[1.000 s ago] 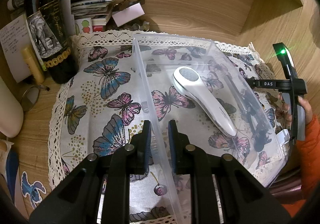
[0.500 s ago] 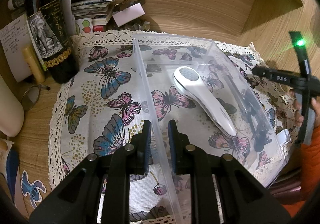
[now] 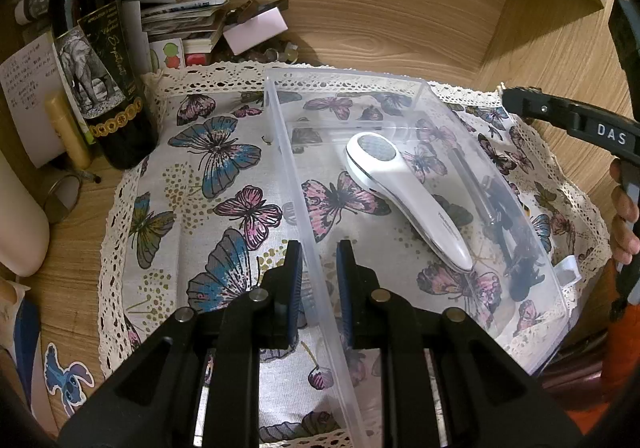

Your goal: Organize rigid objects

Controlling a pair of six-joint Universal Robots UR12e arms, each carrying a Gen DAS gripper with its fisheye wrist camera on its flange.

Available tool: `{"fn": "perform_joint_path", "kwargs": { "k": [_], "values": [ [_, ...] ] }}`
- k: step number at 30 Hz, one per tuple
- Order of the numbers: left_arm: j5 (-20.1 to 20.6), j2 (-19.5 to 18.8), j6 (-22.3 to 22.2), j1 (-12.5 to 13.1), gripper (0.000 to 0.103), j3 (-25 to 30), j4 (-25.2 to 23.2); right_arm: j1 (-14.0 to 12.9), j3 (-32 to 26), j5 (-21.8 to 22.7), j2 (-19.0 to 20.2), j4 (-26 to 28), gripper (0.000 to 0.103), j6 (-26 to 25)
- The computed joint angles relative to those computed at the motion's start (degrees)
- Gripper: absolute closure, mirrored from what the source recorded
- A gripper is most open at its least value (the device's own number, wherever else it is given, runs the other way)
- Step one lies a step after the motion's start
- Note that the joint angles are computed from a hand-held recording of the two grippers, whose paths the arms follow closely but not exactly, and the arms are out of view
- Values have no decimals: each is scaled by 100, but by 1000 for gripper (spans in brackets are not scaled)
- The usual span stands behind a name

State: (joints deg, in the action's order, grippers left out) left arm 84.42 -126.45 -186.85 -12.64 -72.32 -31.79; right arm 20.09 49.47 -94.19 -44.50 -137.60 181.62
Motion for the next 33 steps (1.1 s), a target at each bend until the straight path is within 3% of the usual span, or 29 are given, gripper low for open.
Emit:
{"fn": "perform_joint_path", "kwargs": {
  "k": [8,20,33],
  "values": [
    [-16,-3,-37,-2,86,14,-2,115,-327,379,221,215,73,-372],
    [-9,-10,-27,-11,86,21,12,216,-1047,953,616,1390,73,-737],
    [7,-17,-26,-27,86,26,29,183,-708,751,404,912,66,-541]
  ]
}}
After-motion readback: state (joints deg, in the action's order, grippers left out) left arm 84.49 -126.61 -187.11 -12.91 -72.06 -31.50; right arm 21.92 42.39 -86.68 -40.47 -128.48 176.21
